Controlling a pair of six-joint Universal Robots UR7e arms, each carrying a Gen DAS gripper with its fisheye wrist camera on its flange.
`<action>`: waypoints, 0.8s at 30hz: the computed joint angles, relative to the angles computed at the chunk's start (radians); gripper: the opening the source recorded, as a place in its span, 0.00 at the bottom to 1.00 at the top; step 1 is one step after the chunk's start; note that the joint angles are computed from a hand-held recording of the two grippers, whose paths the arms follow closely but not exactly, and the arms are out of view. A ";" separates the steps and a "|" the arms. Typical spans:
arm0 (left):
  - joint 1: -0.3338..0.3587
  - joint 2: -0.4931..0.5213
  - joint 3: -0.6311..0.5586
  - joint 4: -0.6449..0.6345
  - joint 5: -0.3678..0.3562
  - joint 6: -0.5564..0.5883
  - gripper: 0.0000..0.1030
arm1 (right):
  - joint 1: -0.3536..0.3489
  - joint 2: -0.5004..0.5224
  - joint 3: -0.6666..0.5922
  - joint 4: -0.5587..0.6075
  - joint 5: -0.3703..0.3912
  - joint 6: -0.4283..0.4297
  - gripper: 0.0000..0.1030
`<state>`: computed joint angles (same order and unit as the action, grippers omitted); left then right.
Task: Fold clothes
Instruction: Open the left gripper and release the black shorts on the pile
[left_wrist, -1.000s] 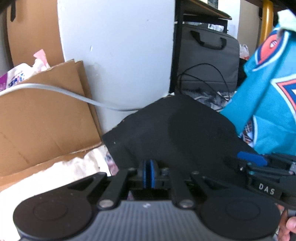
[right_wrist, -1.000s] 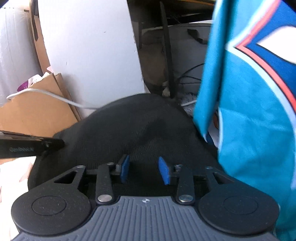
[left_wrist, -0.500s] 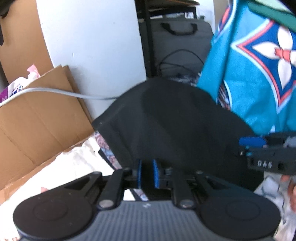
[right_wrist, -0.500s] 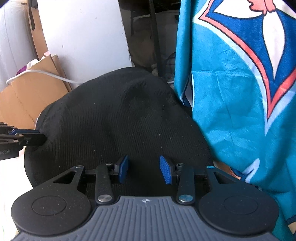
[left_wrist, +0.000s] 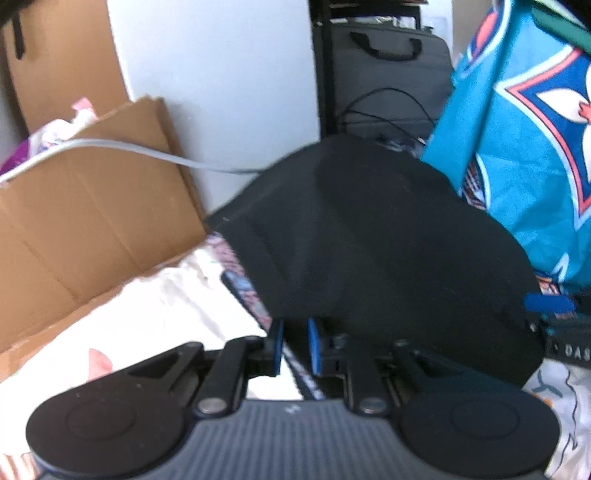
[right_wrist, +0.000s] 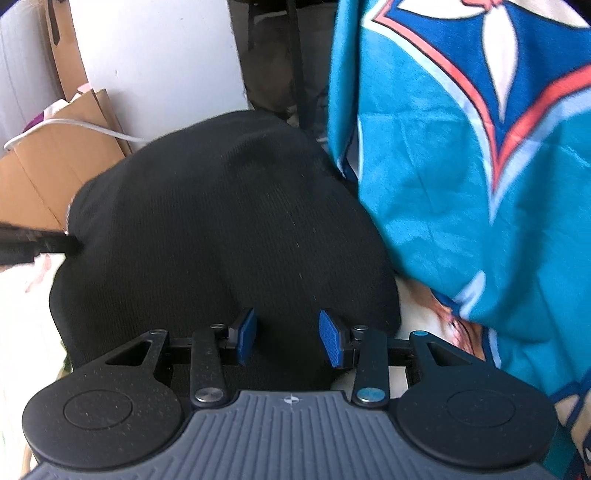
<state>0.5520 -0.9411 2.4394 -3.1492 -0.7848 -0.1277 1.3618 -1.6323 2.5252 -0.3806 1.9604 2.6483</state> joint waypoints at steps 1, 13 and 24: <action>-0.003 -0.008 0.000 0.003 0.005 -0.006 0.17 | -0.004 -0.008 0.004 0.006 0.000 0.006 0.44; 0.058 0.054 -0.133 -0.055 -0.015 0.154 0.17 | 0.023 -0.048 0.008 0.059 -0.010 0.053 0.44; 0.130 0.088 -0.180 -0.029 -0.042 0.098 0.16 | 0.026 -0.057 0.007 0.074 -0.003 0.075 0.44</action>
<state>0.6823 -0.8533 2.2592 -3.1786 -0.8266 -0.0293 1.3880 -1.6892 2.5325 -0.3062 1.9576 2.7236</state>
